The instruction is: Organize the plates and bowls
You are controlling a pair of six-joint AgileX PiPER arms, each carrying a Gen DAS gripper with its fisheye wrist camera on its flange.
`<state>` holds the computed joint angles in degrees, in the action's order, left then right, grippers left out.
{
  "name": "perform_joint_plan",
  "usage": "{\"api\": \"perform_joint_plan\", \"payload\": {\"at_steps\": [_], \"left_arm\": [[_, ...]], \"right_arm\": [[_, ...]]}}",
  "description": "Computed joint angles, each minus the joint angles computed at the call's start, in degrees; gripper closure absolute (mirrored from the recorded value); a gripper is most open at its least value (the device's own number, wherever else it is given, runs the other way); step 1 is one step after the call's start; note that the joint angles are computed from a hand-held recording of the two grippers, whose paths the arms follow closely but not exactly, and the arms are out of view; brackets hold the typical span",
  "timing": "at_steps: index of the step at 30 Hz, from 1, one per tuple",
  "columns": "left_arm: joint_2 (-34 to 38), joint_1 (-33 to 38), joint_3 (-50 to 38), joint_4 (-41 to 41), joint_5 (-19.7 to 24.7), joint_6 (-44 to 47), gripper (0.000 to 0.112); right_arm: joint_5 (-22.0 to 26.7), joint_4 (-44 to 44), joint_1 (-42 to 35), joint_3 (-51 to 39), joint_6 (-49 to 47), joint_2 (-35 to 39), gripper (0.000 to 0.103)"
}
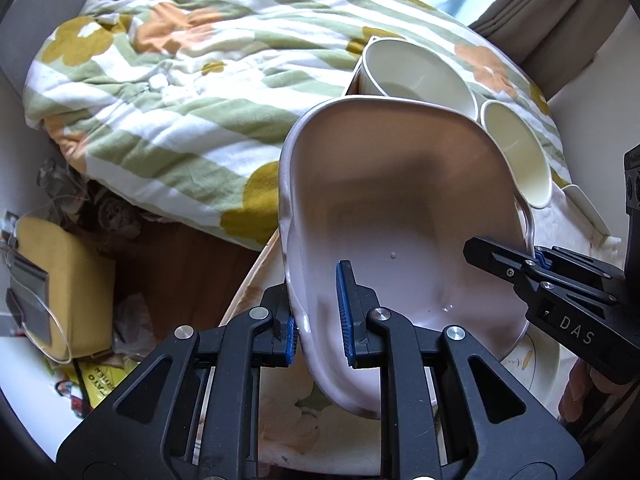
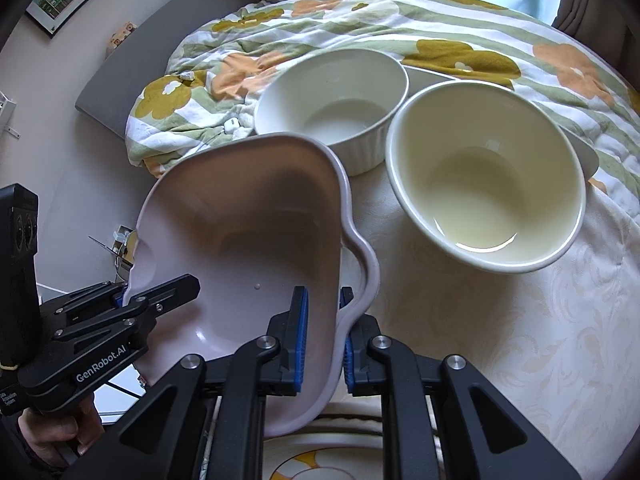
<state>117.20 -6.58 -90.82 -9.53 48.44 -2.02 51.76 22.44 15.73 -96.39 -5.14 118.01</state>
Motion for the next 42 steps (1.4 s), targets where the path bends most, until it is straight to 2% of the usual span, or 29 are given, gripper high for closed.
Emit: {"api": "perform_joint_plan", "payload": {"at_steps": [6,10,15,19,22,27,32,37,40,42], "left_arm": [[-8.02,-1.59,4.11,0.90,0.14,1.51,0.098],[-14.02,-3.16,6.38,-0.87,1.01,4.40,0.098],[-20.81,-7.65,8.66,-1.89,1.88,5.01,0.098],[-23.13,-12.60,8.11,-1.77,2.99,3.19,0.097],[-23.66,-17.74,7.07,0.16,3.28,-0.12,0.098],[-22.35,-27.79,4.07,4.94,3.38,-8.75,0.097],[-17.30,-37.87,-1.82,9.17,4.96,-17.84,0.097],[-9.37,-45.46,-8.15,9.82,4.71,-23.23,0.097],[-3.12,-48.32,-12.52,8.64,3.86,-24.80,0.097],[1.14,-49.92,-15.49,7.81,3.34,-25.29,0.098]], "right_arm": [[-3.52,-0.92,0.63,8.06,3.16,-9.60,0.089],[-5.43,-3.71,0.78,15.10,8.16,-18.89,0.089],[-5.59,-9.19,0.36,23.16,15.44,-31.07,0.089],[-4.29,-13.17,-1.07,27.50,19.49,-39.10,0.089],[-3.33,-13.30,-4.75,31.01,18.79,-44.97,0.089],[-0.43,-8.51,-15.05,35.49,10.37,-52.12,0.089],[5.55,1.16,-32.79,38.81,-6.17,-56.43,0.089],[12.48,9.17,-54.17,41.90,-25.09,-55.99,0.089],[13.67,11.12,-63.50,43.88,-34.19,-53.08,0.089],[12.53,11.46,-67.00,45.18,-37.85,-50.93,0.089]]}}
